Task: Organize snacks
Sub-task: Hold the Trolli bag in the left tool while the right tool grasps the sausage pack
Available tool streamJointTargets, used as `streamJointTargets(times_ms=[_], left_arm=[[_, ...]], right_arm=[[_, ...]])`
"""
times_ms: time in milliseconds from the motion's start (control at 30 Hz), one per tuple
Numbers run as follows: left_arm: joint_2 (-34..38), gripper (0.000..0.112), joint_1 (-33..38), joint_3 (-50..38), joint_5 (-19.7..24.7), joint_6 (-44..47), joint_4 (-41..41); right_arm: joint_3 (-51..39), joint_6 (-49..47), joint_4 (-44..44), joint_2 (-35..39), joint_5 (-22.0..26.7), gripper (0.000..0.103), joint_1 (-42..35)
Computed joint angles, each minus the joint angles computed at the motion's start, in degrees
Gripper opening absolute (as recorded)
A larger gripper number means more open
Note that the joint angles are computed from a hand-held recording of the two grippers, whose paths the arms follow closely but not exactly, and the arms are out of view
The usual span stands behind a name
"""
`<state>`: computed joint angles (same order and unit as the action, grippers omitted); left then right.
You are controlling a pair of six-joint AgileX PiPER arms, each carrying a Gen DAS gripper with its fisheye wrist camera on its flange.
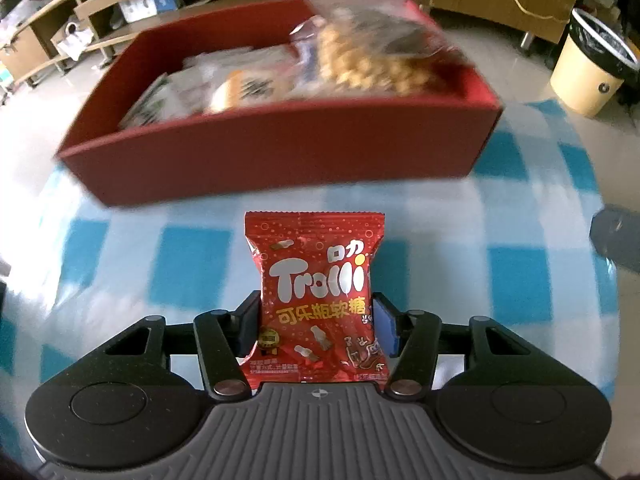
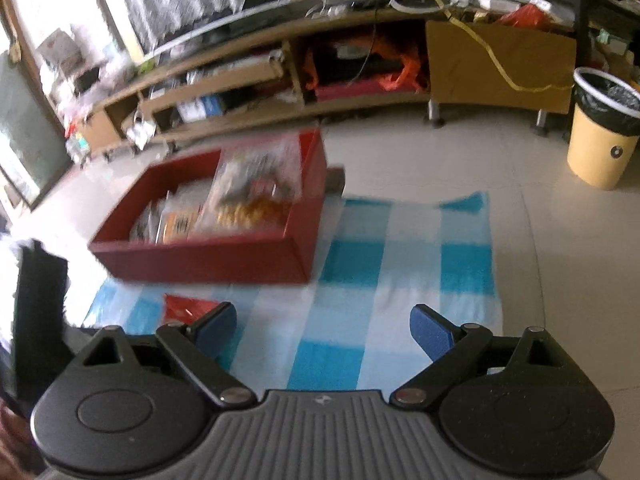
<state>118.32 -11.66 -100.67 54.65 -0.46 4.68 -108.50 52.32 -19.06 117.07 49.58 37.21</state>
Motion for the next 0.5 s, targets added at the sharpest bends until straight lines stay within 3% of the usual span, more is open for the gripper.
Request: streamJointTargets(times_ms=[133,300,467,500], left_arm=[[-5.11,0.063,4.07,7.04,-0.61,4.71,-0.98],[-8.51,0.063,8.48,9.61,2.76,10.59,-6.16],[-12.86,0.064,11.99,14.12,2.51,16.43,-10.17],[-13.42,0.063,12.88,14.73,2.40,17.58,-11.16]], right_arm=[[0.51,-1.46,3.32,1.03,1.57,0.093,2.65],[-0.55,-2.26,6.46,3.90,4.47,0.093,5.18],[3.05,-2.62,13.96,4.01,-0.33,0.096,5.70],[5.74,-3.79,18.05,2.63,-4.02,0.098,5.45]])
